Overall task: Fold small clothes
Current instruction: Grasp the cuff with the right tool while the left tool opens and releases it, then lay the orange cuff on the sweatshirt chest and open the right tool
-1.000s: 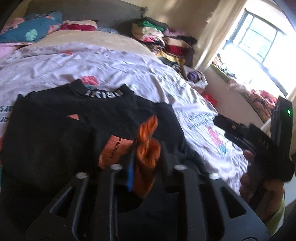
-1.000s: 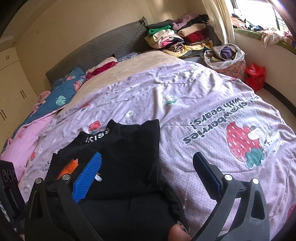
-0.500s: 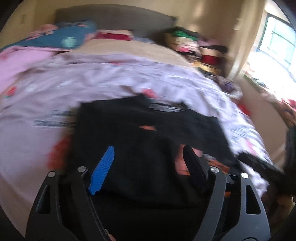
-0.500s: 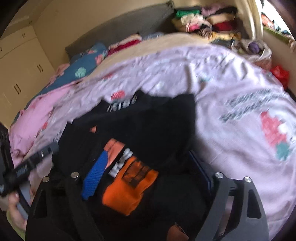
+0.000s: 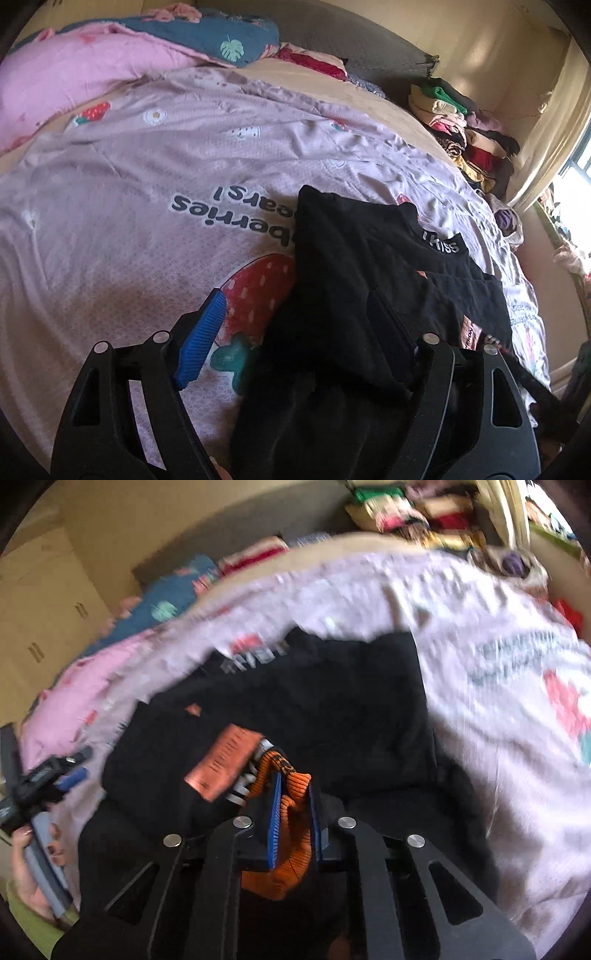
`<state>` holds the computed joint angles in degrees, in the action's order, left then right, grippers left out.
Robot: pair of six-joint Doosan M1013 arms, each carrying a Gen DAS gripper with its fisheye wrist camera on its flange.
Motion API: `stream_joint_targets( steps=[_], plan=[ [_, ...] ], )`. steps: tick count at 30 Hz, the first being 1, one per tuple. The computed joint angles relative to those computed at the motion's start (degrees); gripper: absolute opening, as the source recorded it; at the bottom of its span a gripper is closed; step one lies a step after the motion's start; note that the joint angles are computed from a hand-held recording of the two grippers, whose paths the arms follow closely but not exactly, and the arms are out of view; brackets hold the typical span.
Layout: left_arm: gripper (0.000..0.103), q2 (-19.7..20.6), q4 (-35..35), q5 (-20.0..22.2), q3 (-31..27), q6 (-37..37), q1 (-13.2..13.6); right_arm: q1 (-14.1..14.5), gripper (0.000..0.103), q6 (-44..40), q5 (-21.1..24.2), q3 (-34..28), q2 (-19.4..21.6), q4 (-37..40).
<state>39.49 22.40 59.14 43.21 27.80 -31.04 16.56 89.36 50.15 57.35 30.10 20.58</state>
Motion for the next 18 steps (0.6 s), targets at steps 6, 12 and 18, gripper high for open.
stream_joint_targets(
  steps=[6, 12, 18],
  plan=[
    [0.073, 0.51, -2.63, -0.5, -0.4, 0.73, 0.54, 0.38, 0.011, -9.75, -3.51, -3.2, -0.27, 2.93],
    [0.073, 2.34, -3.43, 1.29, -3.81, 2.55, 0.7, 0.98, 0.011, -12.87, -1.67, -11.05, 2.74, -3.41],
    [0.073, 6.72, -4.33, 7.07, -11.32, 6.07, 1.06, -0.62, 0.011, -11.36, -1.49, -9.08, 2.93, 0.63]
  ],
)
